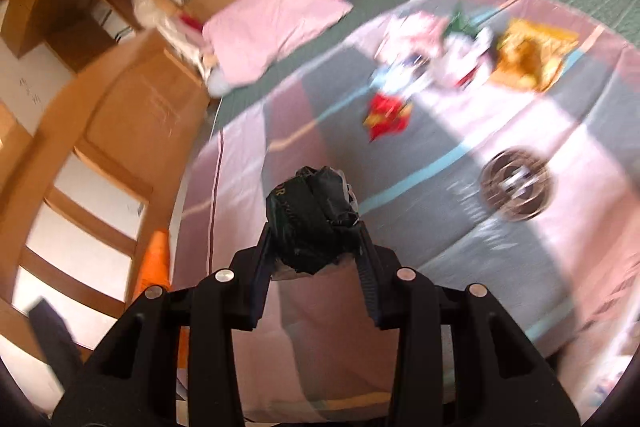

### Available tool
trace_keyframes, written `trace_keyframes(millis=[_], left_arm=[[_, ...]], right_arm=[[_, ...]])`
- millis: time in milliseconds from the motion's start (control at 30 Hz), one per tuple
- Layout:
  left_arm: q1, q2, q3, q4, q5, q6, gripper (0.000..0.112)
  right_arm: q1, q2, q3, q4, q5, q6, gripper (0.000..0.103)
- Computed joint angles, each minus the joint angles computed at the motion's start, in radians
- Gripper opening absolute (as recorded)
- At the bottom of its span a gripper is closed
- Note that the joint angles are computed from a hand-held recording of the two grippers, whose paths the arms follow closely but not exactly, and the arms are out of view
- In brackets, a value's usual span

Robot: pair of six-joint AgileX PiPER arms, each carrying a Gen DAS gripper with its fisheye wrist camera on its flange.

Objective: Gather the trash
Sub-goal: 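Carry the orange bag and black item to the white bag and release both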

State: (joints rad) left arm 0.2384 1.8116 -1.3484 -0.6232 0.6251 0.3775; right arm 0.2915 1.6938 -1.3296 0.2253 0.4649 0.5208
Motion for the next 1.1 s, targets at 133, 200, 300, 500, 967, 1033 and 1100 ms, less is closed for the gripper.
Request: trace_keyframes(millis=[133,200,300,500,967,1033,1100], left_arm=[[-0.033,-0.002,0.01,-0.122,0.05,0.116,0.051],[-0.065,-0.021,0.03,-0.148,0.041,0.159,0.051],[-0.114,-0.061,0.065,-0.22,0.044,0.248,0.051],[-0.198,-0.103,0.107,-0.38,0.092,0.419,0.051],[-0.548,-0.044,0.149,-0.537,0.262,0.629,0.051],[-0.612,-0.01,0.128,-0.547,0.296,0.634,0.052],[-0.684,0.014,0.12,-0.529,0.284,0.651,0.056]], right_arm=[[-0.148,-0.17,0.059,0.036,0.113,-0.143,0.04],[-0.213,-0.239,0.067,-0.008,0.208,-0.203,0.039],[-0.342,-0.321,0.089,-0.023,0.372,-0.299,0.04],[-0.502,-0.363,0.176,-0.064,0.651,-0.431,0.042],[-0.873,-0.617,0.245,-0.102,0.521,-0.384,0.072],[-0.924,-0.63,0.245,-0.058,0.51,-0.415,0.072],[-0.954,-0.638,0.252,-0.034,0.496,-0.431,0.072]])
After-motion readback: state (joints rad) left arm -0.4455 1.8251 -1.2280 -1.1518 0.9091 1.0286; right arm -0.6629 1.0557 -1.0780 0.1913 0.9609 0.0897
